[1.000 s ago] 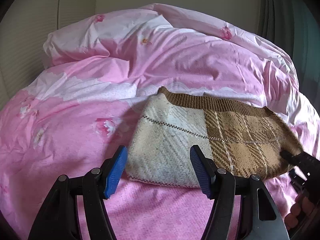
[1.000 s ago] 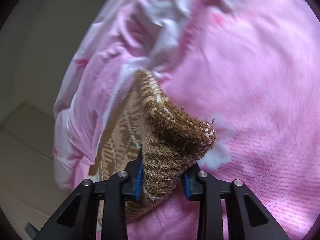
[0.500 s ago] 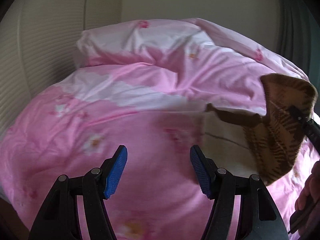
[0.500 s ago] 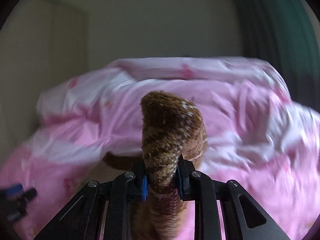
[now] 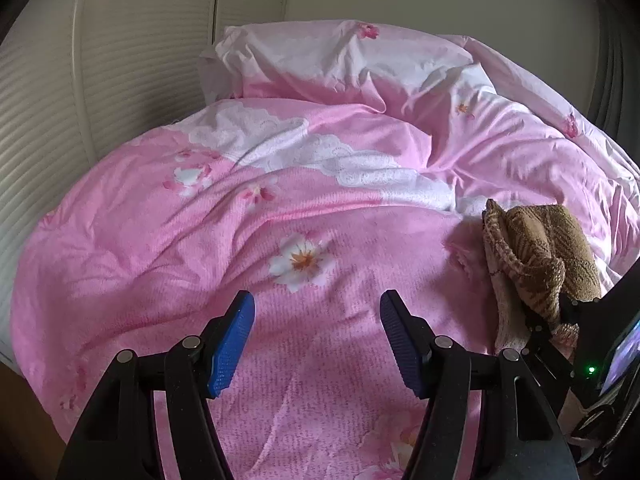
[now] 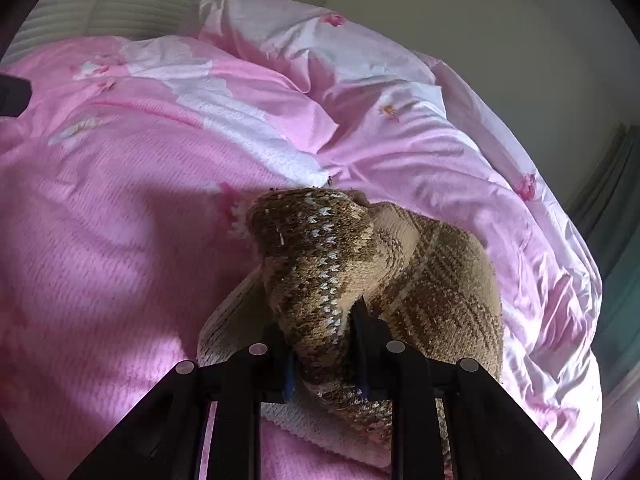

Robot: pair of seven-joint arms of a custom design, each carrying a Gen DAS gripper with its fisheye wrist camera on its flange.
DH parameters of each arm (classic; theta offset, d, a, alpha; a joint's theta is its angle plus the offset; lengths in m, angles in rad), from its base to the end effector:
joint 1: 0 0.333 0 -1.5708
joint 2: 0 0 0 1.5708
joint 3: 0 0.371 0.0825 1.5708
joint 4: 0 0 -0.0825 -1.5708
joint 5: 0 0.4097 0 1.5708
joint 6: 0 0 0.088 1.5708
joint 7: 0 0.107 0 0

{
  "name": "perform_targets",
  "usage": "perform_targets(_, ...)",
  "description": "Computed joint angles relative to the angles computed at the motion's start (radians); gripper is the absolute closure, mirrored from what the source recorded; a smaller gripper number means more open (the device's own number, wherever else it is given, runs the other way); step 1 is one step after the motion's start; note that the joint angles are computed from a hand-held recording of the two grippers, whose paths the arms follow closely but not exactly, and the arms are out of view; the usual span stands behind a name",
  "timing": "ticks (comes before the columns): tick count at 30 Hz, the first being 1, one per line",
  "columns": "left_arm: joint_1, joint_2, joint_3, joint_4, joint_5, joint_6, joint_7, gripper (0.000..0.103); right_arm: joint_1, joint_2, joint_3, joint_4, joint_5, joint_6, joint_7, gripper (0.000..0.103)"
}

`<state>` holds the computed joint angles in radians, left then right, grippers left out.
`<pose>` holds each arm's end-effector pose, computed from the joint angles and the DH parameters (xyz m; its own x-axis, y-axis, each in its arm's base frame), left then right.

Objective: Fold small clothes
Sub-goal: 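Fold the grasped side over onto the bundle with the right gripper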

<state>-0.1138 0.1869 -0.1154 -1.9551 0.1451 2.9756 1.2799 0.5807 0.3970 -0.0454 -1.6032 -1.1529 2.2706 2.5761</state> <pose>0.6583 -0.1583 0.5237 -0.1090 -0.9874 0.1146 -0.6799 -0.0100 -0.7333 0.6507 0.3653 0.4823 -0.0461 -0.8494 0.5258 -0.6535 -0.3724 -0.6590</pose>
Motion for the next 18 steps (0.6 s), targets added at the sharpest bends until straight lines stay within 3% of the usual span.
perform_targets(2, 0.013, -0.001, -0.024, 0.002, -0.034, -0.002, 0.034, 0.039, 0.001, -0.017, -0.002, -0.018, -0.013, 0.012, 0.024, 0.071)
perform_targets(4, 0.030, -0.003, -0.056, 0.010, -0.083, -0.002, 0.092, 0.039, -0.007, -0.045, 0.003, -0.043, -0.023, 0.048, 0.050, 0.052)
perform_targets(5, 0.033, -0.006, -0.068, 0.014, -0.104, 0.000, 0.117, 0.039, -0.014, -0.057, 0.005, -0.056, -0.037, 0.085, 0.070, 0.049)
perform_targets(8, 0.015, -0.012, -0.069, 0.033, -0.108, -0.002, 0.149, 0.039, -0.003, -0.105, 0.013, -0.103, -0.123, 0.101, 0.134, 0.049)
perform_targets(10, 0.024, -0.011, -0.101, 0.056, -0.159, -0.010, 0.215, 0.039, -0.013, -0.150, 0.027, -0.147, -0.165, 0.128, 0.197, 0.049)
perform_targets(15, 0.067, 0.036, -0.236, 0.173, -0.405, -0.084, 0.510, 0.041, -0.089, -0.300, 0.065, -0.303, -0.201, 0.216, 0.419, 0.049)
perform_targets(18, 0.042, 0.098, -0.275, 0.284, -0.465, -0.175, 0.646, 0.049, -0.155, -0.381, 0.075, -0.394, -0.163, 0.269, 0.522, 0.049)
